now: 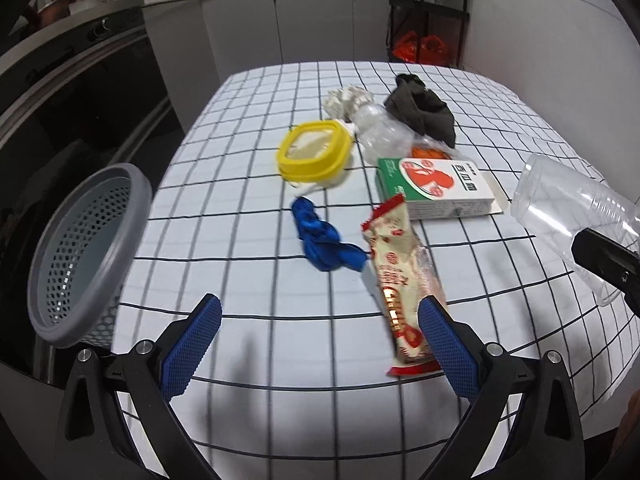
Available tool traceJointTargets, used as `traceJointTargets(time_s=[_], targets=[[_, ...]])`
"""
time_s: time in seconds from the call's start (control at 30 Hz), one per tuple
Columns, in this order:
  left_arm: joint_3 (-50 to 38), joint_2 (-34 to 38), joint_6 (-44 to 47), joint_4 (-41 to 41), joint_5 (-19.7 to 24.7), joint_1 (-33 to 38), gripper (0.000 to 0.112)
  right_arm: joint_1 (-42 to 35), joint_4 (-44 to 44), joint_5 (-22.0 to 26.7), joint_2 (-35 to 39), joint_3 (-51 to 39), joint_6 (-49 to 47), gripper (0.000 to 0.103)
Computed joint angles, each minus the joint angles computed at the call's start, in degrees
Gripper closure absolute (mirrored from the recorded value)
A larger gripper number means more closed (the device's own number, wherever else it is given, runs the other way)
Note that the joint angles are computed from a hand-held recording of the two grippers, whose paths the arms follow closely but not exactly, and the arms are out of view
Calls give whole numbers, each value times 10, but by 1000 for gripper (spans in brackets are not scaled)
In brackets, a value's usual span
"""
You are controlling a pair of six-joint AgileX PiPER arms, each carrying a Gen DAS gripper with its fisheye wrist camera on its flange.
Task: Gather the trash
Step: 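Grasp the red-white snack wrapper with the left tool while the right tool holds the cup, then carry wrapper and cup over the grey basket and open both tools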
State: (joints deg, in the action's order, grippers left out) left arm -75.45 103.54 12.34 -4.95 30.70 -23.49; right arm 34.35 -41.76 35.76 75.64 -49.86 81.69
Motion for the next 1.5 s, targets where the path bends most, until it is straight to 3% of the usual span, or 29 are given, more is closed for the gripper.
traceJointTargets(time_s=[0.13,0.37,0.5,0.53,0.6,0.9,1.07,1.3,1.5], targets=[[-14,18,8,-45,5,-7,16,1,-4,1,-9,5,9,99],[-29,47,0,-41,17,-27,18,-1,-4,1,-20,12,12,99],[-37,55,25,-66,35,-24,52,-5,2,0,-20,12,7,99],[-33,53,24,-64,30,-23,54,-6,5,0,-20,12,4,99],[-28,48,39,-76,27,-19,77,-6,4,0,-20,12,5,99],[28,-18,121,-130,-2,11,82,12,-16,12,-14,3,22,99],[27,-57,172,-153,4,57,82,32,-35,19,2,-20,33,99],[-54,-49,212,-171,43,160,82,58,-43,23,75,-112,5,99],[-140,14,189,-134,34,226,82,73,-20,17,174,-250,-77,99]])
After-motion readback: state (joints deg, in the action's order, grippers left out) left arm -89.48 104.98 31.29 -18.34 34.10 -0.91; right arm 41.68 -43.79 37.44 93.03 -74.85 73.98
